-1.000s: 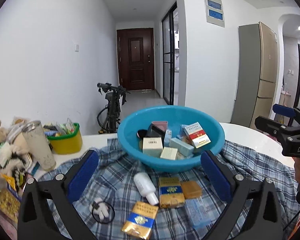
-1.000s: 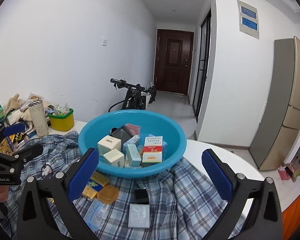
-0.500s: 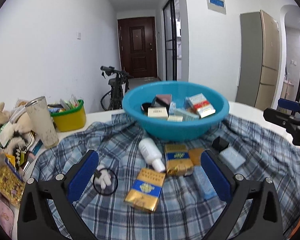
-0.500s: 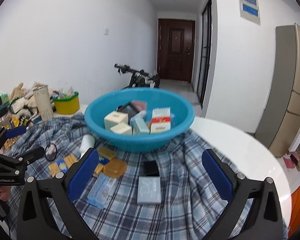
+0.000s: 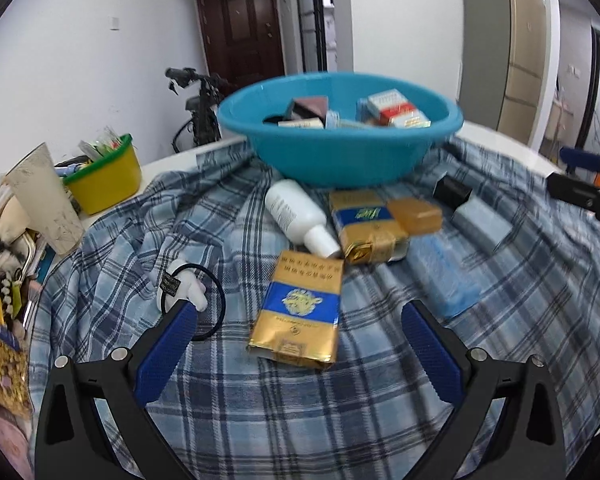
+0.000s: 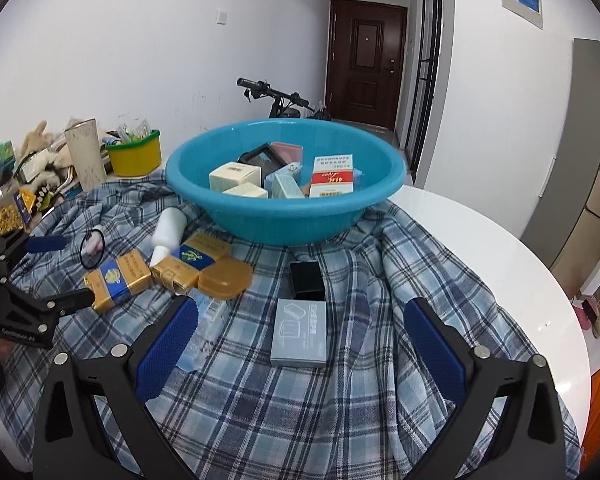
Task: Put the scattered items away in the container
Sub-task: 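Grasp the gold-and-blue cigarette pack with the left gripper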
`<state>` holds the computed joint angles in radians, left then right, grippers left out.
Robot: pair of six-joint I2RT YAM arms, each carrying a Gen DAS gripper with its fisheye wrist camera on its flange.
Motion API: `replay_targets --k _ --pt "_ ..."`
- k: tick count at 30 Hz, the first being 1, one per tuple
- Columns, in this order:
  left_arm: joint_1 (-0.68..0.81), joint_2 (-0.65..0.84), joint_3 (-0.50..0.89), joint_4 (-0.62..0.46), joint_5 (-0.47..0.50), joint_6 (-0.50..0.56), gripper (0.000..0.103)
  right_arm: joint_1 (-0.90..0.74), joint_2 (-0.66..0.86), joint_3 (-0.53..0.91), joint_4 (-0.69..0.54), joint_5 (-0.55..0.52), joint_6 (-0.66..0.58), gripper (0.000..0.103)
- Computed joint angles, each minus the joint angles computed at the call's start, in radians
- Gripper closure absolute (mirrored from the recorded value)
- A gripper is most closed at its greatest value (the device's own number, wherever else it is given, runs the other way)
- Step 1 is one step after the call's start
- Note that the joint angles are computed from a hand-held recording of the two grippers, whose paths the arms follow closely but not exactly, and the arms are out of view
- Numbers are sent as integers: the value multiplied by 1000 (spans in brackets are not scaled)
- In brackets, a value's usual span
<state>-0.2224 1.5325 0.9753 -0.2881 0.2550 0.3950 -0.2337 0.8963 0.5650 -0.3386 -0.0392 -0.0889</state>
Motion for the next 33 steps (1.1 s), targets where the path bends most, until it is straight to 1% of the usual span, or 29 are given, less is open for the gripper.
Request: replay_targets --k 3,6,9,12,16,19,24,26,28,31,33 --pt "2 65 51 -35 -3 50 0 1 6 -3 1 -1 -3 0" --pt "2 112 82 -46 -9 72 0 3 14 -11 12 4 0 0" --pt "15 138 101 -54 32 76 0 2 33 -11 16 1 7 0" --pt "19 170 132 -70 50 83 0 3 50 -6 18 3 7 0" --pt "31 200 171 -100 104 108 0 3 52 -9 26 15 7 0" --pt "34 211 183 -90 109 125 0 -6 56 -9 23 14 12 0" --pt "54 256 259 -183 198 165 1 -27 67 -8 19 7 11 1" --pt "55 270 277 -209 207 171 6 -33 70 -9 22 4 14 0" --pt "49 281 285 -216 190 173 18 -36 74 -10 23 2 15 0" --pt "47 286 281 -210 178 170 27 -40 84 -10 25 -7 18 1" --pt "48 288 284 -220 183 177 30 -43 91 -9 27 -11 17 0"
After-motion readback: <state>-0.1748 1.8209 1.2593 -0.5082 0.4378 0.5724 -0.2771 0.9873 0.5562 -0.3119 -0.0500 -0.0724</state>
